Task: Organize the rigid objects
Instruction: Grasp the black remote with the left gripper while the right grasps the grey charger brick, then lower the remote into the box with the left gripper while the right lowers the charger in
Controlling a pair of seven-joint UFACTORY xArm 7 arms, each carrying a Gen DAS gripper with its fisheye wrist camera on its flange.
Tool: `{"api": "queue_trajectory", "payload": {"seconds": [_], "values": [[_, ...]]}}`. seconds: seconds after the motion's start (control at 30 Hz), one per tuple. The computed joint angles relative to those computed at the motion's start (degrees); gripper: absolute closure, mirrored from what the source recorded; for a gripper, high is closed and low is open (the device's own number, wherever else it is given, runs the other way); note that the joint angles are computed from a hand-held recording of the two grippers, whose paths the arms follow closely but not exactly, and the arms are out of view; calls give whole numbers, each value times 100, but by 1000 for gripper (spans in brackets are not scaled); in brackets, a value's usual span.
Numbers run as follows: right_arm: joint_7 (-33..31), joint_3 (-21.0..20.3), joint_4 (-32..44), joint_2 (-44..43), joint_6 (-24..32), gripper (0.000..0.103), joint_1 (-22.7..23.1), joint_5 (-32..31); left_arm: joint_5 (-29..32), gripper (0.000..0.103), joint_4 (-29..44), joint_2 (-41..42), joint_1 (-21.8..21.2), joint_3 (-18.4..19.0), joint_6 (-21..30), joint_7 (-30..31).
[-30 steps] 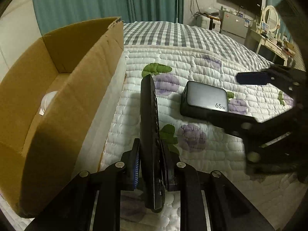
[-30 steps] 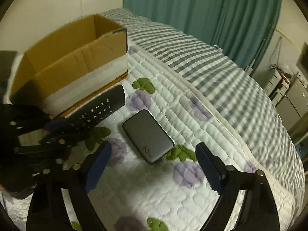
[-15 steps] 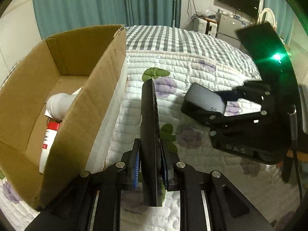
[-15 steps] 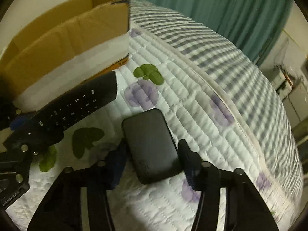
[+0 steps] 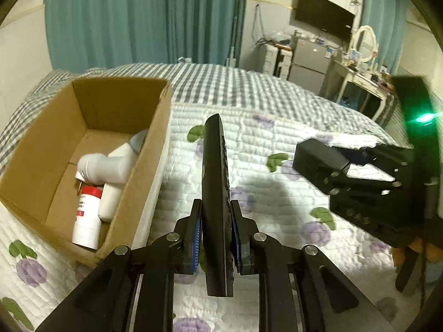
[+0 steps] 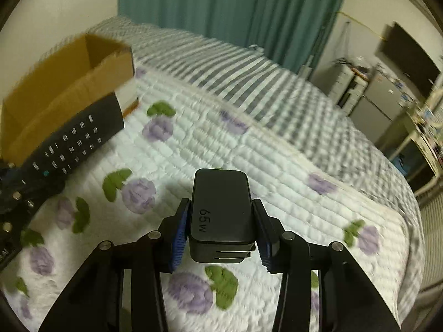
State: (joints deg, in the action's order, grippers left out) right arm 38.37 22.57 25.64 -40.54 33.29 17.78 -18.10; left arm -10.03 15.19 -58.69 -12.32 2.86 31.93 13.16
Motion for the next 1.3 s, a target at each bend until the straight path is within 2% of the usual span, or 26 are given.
{"api": "queue_trajectory", "payload": {"seconds": [0.1,0.2,0.33,0.47,0.67,0.87,1.13,1.3], "values": [[463,231,18,-774,302,60,91,102,-60,85,98,-257,-105,150,238,130],[929,542,350,-1278,761,60,27,161,-136,85,239,-596,-168,328,475,362],[1073,873,1022,-1314,1359,60,-91,108,-243,85,513,-905,-125,602,745,696],[1162,1191,1669,-1023,1628,60,-305,-29,-347,85,904,-783,25,937,882,1041],[1410,1763,2644,-304,1688,60,-642,-290,-422,85,1415,-467,299,1445,821,1751],[1882,2269,3439,817,1212,60,-1013,-770,-548,85,1864,210,420,1904,603,2572],[2734,3086,4391,2691,1168,60,-1491,-2169,-1023,85,2257,1307,493,2325,259,3498],[3060,3110,4710,3676,1267,60,-1394,-2931,-1435,85,2349,1871,508,2412,211,4022]]}}
